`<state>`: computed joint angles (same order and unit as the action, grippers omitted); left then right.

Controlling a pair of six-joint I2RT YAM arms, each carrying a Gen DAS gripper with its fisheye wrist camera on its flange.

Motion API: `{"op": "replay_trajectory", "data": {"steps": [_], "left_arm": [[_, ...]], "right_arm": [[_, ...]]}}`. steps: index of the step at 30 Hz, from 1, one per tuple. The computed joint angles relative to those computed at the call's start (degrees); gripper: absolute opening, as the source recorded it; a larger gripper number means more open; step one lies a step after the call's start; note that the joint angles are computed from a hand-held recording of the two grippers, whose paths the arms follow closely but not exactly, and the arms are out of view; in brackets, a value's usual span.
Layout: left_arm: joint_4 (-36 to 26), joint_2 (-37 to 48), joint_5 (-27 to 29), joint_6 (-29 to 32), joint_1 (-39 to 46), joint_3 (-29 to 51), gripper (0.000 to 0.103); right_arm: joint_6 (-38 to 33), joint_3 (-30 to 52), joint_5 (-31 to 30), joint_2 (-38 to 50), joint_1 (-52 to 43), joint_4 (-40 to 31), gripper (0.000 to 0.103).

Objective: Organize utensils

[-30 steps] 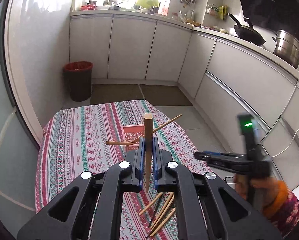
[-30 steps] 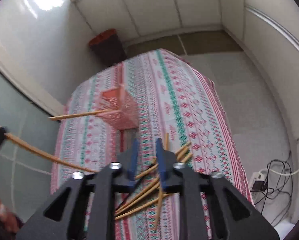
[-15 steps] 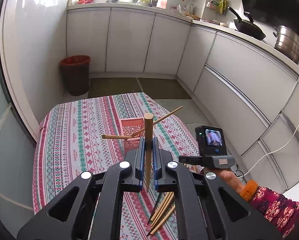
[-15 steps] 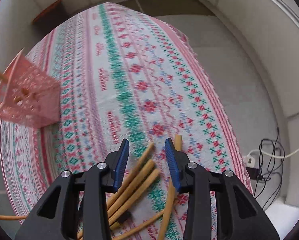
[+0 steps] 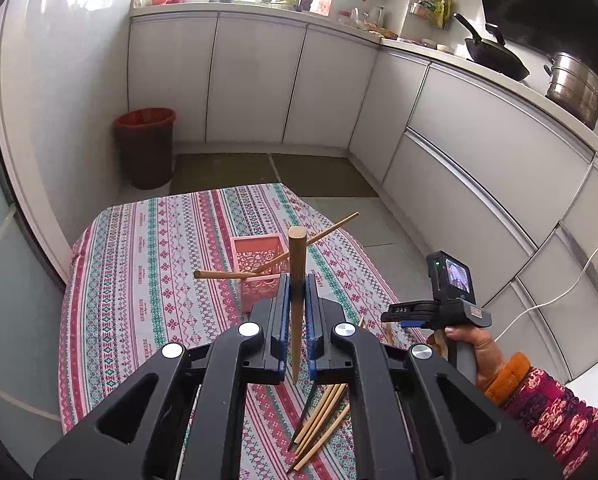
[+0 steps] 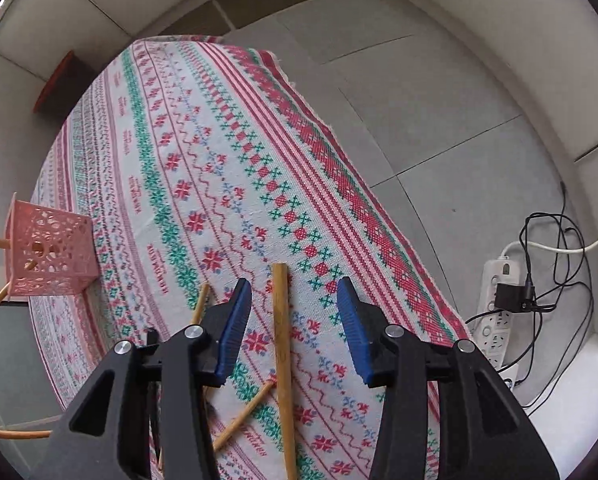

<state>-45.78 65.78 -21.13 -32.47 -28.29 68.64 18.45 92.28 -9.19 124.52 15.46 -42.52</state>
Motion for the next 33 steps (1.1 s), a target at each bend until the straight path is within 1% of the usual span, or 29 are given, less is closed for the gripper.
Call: {"op": "replay_trajectory", "data": {"steps": [2, 3, 4, 5, 6, 7, 9, 12, 14, 16, 21, 25, 28, 30, 32, 33], "left_arm": [[-0.16, 0.28, -0.31, -0.03, -0.45, 0.34, 0.006], [-0.25, 0.33, -0.56, 0.02, -0.71, 0.41, 0.006], [-0.32, 0.36, -0.66, 0.01, -0.75, 0.46, 0.006], [-0.37, 0.38, -0.69, -0.05, -0.75, 0.48, 0.006], [-0.42, 0.46, -0.73, -0.19, -0.68, 0.53, 0.006], [-0.48, 0.4, -0.82, -0.36, -0.54, 0.45, 0.006], [-0.75, 0.3, -1.13, -0.58, -0.79, 0.58, 0.006], [-1.42, -0.58, -2.29, -0.92, -1.7, 0.76, 0.006], [-1.98, -1.36, -3.24, -1.34, -2.27, 0.96, 0.006], [-2.51, -2.12, -4.17, -1.61, -2.84, 1.16, 0.006], [-4.54, -4.05, -7.6, -2.26, -4.34, 2.8, 0.006], [-5.35, -4.17, -9.08, -1.76, -3.75, 5.14, 0.006], [-5.0, -3.24, -9.74, -0.4, -2.34, 7.95, 0.006], [-3.36, -2.26, -9.84, 0.92, -0.58, 9.98, 0.006], [-0.74, -1.27, -10.55, 1.7, 0.91, 11.05, 0.006], [0.81, -0.82, -10.7, 1.98, 1.81, 11.08, 0.006]], "right_arm": [[-0.14, 1.01, 3.39, 0.7, 2.03, 0.47, 0.047], [-0.67, 1.12, 5.6, 0.8, 2.87, 0.49, 0.039], [-1.4, 0.78, 10.19, 0.71, 4.5, 0.63, 0.028], [-2.19, -0.47, 12.11, 0.09, 5.48, 1.95, 0.025], [-2.26, -0.94, 12.33, -0.23, 5.82, 2.44, 0.013], [-2.0, -0.97, 12.26, -0.32, 5.85, 2.33, 0.008], [-1.03, -2.07, 11.52, -1.24, 5.4, 2.98, 0.008], [0.23, -6.19, 8.61, -6.24, 4.57, 4.97, 0.008], [0.43, -9.35, 5.24, -12.14, 4.42, 5.44, 0.008], [-0.84, -11.23, 2.58, -18.04, 4.94, 4.55, 0.008], [-4.93, -13.17, -1.74, -33.04, 8.8, 1.67, 0.008], [-6.12, -10.86, -5.72, -38.71, 9.81, -0.85, 0.008], [-5.02, -6.19, -9.18, -39.7, 10.39, -1.46, 0.008], [-2.55, -2.73, -10.87, -39.23, 10.57, -0.37, 0.008], [0.33, -0.8, -11.52, -39.26, 10.13, 2.77, 0.008], [1.97, 0.3, -10.8, -39.08, 10.05, 5.05, 0.008]]}}
